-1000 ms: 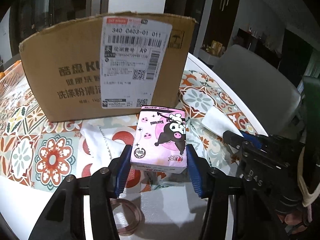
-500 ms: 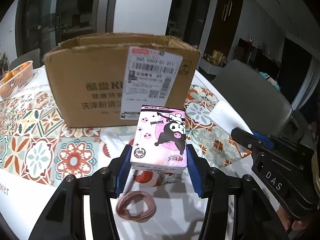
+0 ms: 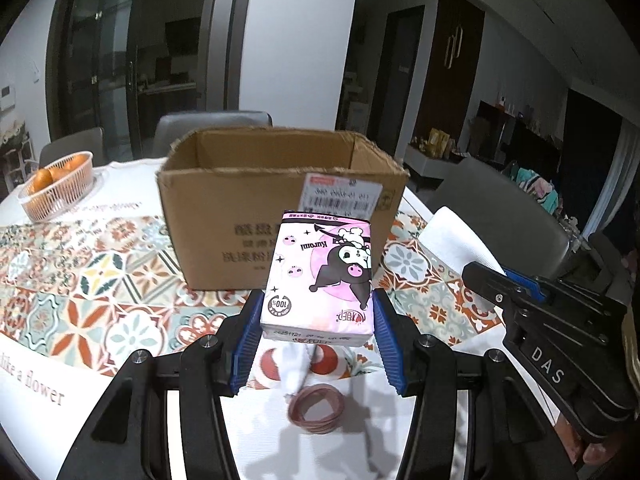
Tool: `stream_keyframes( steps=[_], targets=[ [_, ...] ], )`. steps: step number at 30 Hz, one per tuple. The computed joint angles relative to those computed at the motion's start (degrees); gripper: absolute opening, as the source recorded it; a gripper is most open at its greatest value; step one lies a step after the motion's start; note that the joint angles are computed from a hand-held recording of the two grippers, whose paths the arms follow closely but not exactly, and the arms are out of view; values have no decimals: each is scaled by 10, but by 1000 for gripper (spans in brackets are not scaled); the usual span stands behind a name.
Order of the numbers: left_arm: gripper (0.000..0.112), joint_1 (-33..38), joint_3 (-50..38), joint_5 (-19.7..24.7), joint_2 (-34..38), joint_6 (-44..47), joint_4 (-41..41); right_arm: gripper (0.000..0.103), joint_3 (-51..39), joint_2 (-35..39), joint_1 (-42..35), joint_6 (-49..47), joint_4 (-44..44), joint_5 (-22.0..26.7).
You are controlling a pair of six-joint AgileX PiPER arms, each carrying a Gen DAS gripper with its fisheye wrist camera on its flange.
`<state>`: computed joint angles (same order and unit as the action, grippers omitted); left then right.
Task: Organize soft objects
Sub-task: 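Lift the tissue pack and white towel and carry them over the box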
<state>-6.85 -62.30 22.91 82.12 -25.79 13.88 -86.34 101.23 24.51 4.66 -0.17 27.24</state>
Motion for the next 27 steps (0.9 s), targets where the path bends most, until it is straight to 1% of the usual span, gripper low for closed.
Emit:
stream_keyframes(
  steps=[8, 15, 27],
  targets=[
    [52, 27, -9, 1, -27, 58, -35, 10, -13, -17, 27, 43, -35, -3],
    [52, 40, -23, -3, -47, 64, -18, 10, -46, -13, 42, 57, -48, -2],
    [52, 73, -61, -20, -38, 114, -51, 10, -116, 14, 49, 56, -44, -4]
  ],
)
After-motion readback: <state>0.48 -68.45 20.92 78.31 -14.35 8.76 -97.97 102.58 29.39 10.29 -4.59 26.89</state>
